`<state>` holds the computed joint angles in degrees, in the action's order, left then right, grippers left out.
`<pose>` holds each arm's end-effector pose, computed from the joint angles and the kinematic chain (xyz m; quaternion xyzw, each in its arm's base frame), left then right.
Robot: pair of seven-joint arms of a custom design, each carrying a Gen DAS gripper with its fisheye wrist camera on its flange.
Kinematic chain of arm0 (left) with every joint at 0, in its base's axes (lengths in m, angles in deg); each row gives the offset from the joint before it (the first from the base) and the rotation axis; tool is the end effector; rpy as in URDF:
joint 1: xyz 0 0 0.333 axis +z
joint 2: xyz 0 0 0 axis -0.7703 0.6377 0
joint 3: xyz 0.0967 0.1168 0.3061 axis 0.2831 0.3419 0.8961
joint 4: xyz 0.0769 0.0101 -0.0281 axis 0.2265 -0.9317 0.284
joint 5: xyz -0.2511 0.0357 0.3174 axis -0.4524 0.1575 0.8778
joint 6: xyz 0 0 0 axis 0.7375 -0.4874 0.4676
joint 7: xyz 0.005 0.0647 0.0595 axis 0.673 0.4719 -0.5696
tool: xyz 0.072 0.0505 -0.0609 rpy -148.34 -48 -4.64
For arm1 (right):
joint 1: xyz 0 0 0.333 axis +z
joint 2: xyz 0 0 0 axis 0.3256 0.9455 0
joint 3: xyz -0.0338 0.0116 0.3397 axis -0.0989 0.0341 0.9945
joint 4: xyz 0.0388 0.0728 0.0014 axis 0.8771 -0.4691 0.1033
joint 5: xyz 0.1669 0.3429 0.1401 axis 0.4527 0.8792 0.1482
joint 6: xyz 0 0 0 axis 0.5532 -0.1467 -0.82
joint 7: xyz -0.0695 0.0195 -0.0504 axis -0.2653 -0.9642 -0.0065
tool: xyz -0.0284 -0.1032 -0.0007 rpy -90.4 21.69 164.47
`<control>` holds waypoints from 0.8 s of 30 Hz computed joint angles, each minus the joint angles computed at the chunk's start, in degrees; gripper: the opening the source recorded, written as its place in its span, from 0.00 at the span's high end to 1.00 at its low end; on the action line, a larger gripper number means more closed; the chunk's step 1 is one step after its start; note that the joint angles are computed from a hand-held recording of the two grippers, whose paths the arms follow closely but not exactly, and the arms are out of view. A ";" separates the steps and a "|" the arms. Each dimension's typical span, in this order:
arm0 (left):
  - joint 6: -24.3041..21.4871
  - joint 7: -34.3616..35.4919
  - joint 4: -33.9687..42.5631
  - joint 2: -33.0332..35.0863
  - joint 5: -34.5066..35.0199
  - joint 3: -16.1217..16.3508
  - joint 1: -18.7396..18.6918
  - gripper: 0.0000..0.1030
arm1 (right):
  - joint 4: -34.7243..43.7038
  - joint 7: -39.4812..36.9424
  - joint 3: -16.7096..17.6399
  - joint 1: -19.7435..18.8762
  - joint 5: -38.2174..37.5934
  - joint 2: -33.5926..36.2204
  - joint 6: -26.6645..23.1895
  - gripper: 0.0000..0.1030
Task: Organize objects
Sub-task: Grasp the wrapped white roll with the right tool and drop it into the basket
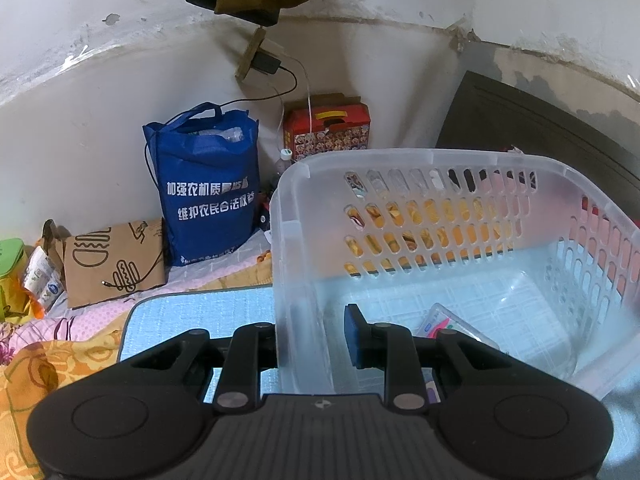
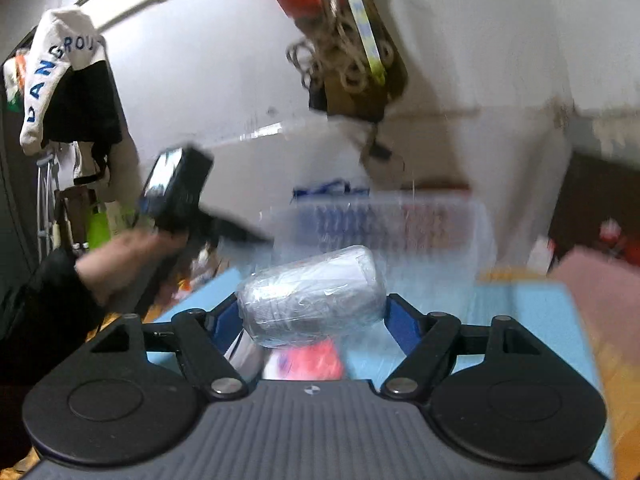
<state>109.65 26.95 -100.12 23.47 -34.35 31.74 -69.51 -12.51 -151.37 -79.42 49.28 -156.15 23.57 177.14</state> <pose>0.7854 -0.3440 0.4604 -0.5037 0.7632 -0.3476 0.2074 0.5671 0.4101 0.5061 -0.6219 0.5356 -0.3336 0.4638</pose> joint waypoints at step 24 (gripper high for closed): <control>-1.56 1.02 2.27 1.15 -0.19 -0.10 -0.14 0.71 | 26.54 -43.25 -9.57 2.43 43.20 18.92 -6.81 0.00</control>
<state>108.09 27.97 -97.85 24.61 -34.54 31.64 -69.65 14.04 -194.62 -88.99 51.71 -112.95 42.49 170.33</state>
